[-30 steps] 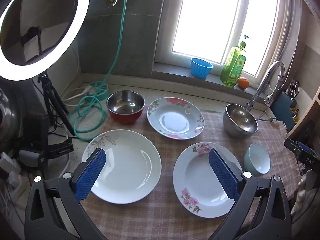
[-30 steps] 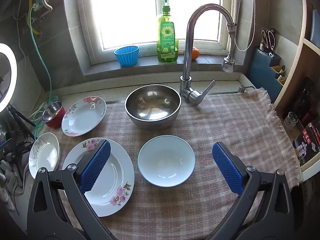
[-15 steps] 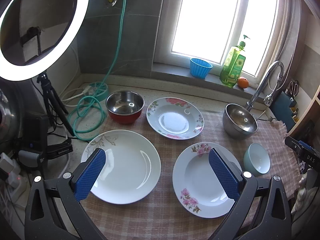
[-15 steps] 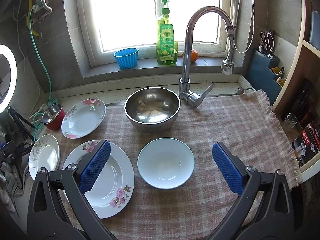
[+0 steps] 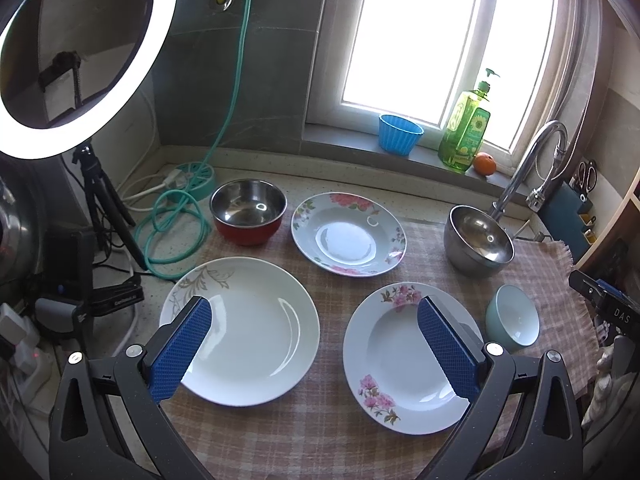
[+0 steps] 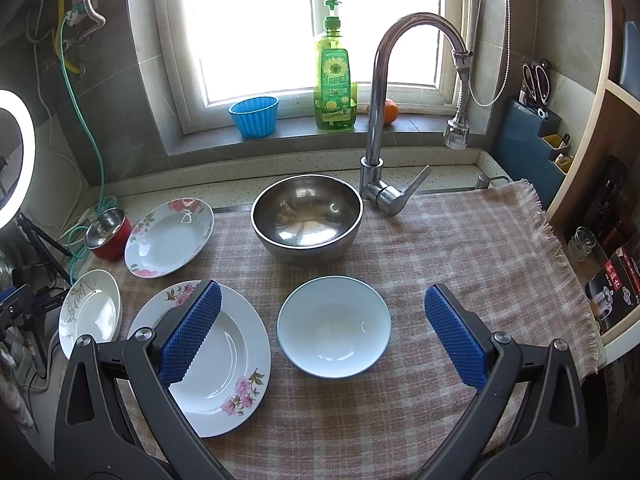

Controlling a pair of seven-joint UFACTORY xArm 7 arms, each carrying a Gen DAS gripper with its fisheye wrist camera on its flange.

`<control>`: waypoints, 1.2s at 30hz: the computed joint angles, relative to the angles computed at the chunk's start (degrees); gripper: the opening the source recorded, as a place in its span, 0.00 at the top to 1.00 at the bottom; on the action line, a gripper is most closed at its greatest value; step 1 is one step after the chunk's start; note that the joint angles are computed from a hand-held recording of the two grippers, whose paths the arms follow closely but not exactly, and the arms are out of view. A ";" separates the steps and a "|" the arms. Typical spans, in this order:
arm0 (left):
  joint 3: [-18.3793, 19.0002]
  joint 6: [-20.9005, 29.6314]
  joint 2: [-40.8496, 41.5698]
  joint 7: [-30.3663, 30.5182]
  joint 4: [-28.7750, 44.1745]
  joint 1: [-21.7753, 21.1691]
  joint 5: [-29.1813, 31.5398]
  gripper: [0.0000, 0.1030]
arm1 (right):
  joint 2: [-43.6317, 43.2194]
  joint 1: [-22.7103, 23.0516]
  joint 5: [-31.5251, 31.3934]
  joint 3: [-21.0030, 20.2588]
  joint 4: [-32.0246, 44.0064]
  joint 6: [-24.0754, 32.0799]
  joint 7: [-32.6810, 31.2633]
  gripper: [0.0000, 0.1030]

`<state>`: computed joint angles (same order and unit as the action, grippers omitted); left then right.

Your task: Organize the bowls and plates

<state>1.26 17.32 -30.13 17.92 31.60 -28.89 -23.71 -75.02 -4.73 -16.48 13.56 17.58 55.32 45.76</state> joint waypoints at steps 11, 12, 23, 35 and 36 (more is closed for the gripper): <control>-0.17 0.05 -0.90 -0.74 -0.48 -0.15 0.50 0.01 | 1.25 -0.21 -0.17 0.28 0.98 -0.08 0.50 0.00; -0.11 0.06 -0.97 -0.71 -0.51 -0.22 0.51 0.01 | 1.17 -0.13 -0.19 0.22 0.93 -0.05 0.50 0.00; -0.10 0.22 -0.85 -0.59 -0.26 -0.21 0.64 0.01 | 1.36 0.02 -0.47 0.39 0.97 -0.12 0.85 0.00; -0.54 0.35 -1.23 -1.42 -0.27 0.14 1.73 0.01 | 1.90 0.16 -0.44 0.48 1.28 -0.26 0.95 0.00; -0.51 0.42 -1.25 -1.41 -0.25 0.16 1.79 0.01 | 1.98 0.17 -0.45 0.51 1.29 -0.33 1.00 0.00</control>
<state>0.75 17.74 -31.38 16.51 31.35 -28.73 -21.92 -73.04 -4.56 -16.93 14.07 18.87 55.00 46.76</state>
